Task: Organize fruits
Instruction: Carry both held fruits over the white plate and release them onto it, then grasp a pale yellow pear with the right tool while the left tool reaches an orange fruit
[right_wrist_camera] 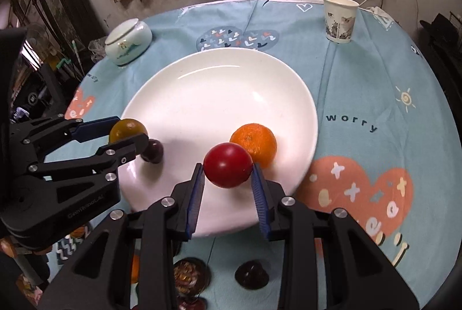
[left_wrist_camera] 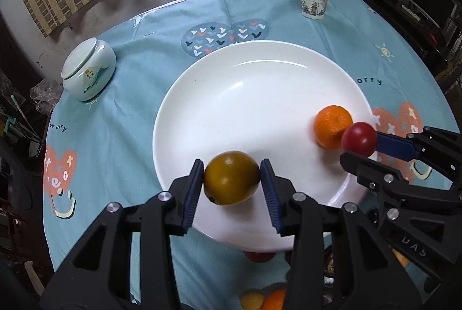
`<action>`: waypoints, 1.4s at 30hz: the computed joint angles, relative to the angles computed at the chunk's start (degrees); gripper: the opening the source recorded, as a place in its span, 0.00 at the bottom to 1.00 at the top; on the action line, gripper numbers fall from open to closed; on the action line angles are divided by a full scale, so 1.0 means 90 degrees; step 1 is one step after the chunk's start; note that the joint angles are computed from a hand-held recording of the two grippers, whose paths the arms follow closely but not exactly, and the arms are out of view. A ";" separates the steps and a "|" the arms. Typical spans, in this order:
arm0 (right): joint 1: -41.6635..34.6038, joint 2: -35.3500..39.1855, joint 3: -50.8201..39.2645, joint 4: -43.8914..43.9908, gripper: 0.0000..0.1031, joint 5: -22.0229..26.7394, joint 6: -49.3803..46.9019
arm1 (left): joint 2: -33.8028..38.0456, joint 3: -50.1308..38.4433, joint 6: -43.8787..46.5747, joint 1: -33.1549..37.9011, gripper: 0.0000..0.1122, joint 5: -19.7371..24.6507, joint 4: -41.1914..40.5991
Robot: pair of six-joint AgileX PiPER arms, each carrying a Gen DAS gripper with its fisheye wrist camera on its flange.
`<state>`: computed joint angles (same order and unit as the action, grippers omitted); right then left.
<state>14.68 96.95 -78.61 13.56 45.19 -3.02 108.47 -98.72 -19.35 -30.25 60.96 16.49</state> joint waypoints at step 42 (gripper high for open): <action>0.4190 -0.2883 0.3737 -0.1540 0.41 -0.0365 0.3569 | -0.5281 0.5039 0.0874 0.1474 0.61 -0.0098 -0.1174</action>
